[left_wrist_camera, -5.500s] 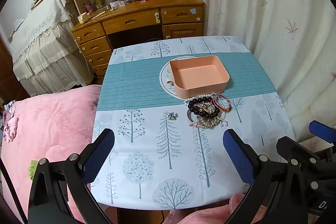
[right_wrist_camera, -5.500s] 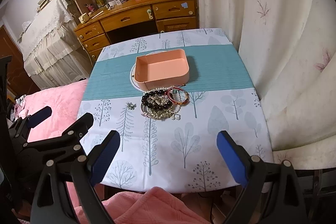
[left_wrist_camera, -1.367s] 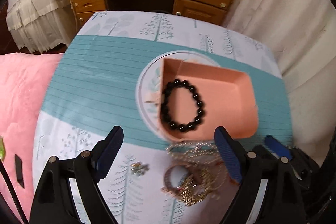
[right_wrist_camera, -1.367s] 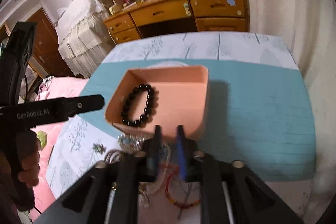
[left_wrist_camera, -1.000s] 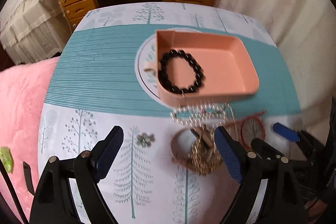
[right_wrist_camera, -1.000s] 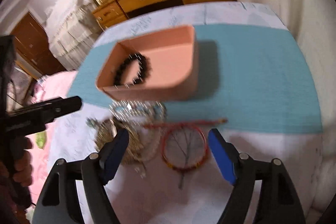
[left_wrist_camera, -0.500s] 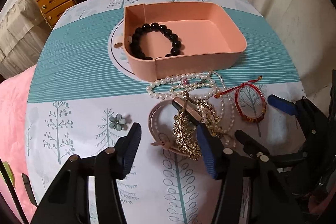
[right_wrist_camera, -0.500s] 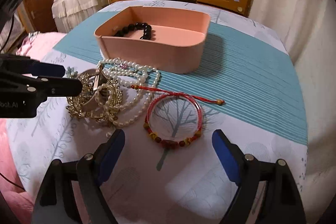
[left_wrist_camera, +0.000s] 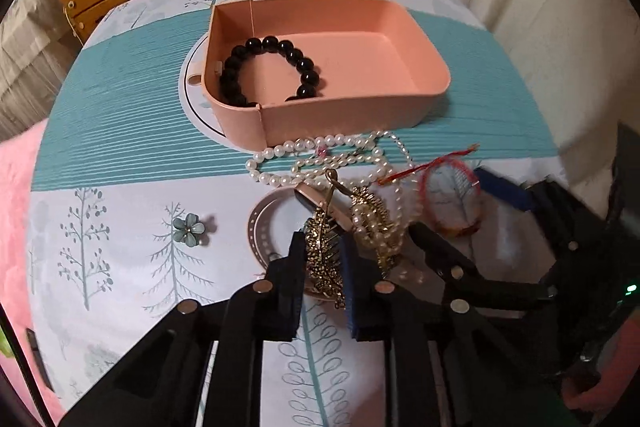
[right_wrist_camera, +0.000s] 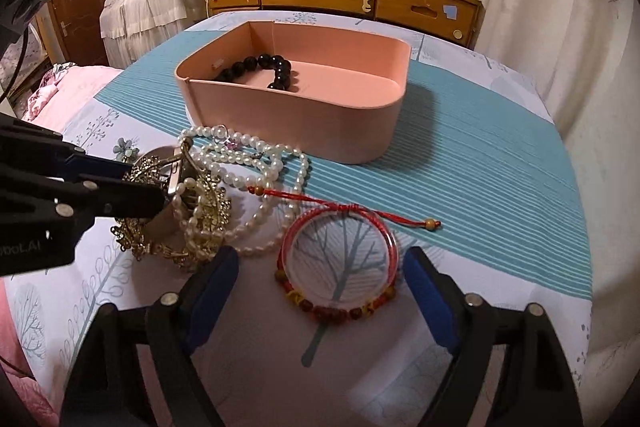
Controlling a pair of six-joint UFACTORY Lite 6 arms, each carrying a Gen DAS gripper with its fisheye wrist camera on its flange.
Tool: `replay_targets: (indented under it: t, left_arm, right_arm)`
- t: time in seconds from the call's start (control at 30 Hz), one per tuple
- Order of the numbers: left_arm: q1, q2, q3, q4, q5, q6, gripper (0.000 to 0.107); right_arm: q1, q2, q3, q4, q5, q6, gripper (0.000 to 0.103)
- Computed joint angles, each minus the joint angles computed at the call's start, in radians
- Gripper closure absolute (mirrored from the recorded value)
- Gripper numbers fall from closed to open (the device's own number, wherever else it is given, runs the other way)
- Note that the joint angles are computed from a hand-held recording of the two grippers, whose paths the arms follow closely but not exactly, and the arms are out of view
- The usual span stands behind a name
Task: Organize jewelry
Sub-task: 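Grasp the gold chain necklace with the left tool and place it in the tray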
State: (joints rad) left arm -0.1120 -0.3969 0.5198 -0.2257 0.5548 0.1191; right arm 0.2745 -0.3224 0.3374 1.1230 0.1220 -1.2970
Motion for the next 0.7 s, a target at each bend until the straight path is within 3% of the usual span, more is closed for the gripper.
replay_targets:
  t: [0.07, 0.37, 0.5, 0.7]
  left_arm:
    - [0.03, -0.033, -0.003, -0.069, 0.025, 0.073, 0.099]
    - [0.005, -0.135, 0.038, -0.046, 0.128, 0.057, 0.104]
    - [0.017, -0.163, 0.092, -0.037, 0.203, 0.06, 0.104]
    - [0.05, -0.183, 0.187, -0.001, 0.3, 0.058, 0.104]
  right_arm:
    - [0.007, -0.006, 0.005, -0.09, 0.001, 0.097, 0.043]
    - [0.011, -0.008, 0.026, -0.452, 0.027, 0.49, 0.043]
    - [-0.035, -0.045, 0.03, -0.397, 0.09, 0.439, 0.043]
    - [-0.115, -0.053, 0.129, -0.484, 0.238, 0.569, 0.043]
